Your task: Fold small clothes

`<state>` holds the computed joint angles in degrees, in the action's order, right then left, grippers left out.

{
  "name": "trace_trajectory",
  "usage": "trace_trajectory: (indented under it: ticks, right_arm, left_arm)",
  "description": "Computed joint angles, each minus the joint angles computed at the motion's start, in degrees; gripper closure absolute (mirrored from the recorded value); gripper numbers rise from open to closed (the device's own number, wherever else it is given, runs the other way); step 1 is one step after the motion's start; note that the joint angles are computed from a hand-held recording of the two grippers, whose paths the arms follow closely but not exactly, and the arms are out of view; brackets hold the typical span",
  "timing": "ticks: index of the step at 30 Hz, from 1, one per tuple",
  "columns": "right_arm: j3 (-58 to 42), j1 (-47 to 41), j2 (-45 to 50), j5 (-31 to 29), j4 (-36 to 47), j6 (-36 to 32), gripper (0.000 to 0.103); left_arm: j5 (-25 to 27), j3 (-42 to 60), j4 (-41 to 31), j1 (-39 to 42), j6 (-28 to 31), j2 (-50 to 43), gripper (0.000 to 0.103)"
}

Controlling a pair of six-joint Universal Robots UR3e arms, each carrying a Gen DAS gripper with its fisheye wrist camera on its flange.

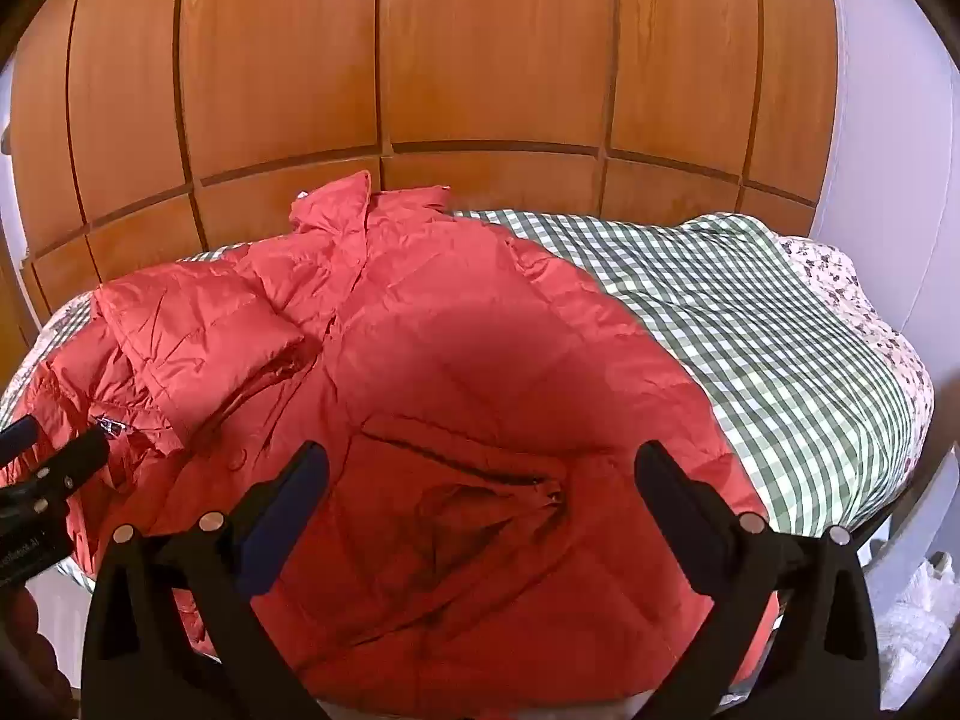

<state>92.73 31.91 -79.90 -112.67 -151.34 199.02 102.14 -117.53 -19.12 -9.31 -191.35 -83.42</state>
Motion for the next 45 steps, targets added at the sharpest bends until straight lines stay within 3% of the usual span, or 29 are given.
trace_trajectory:
  ticks: [5, 8, 45]
  right_arm:
    - [-0.42, -0.26, 0.16, 0.55, 0.32, 0.0, 0.002]
    - [-1.11, -0.37, 0.51, 0.68, 0.82, -0.03, 0.002]
    - [0.2, -1.09, -0.2, 1.85, 0.58, 0.73, 0.002]
  left_arm:
    - [-0.46, -0.85, 1.12, 0.77, 0.2, 1.09, 0.003]
    - [2.81, 2.58, -1.15, -2.2, -0.26, -1.51, 0.003]
    - [-1.04, -1.33, 1.09, 1.2, -1.0, 0.2, 0.003]
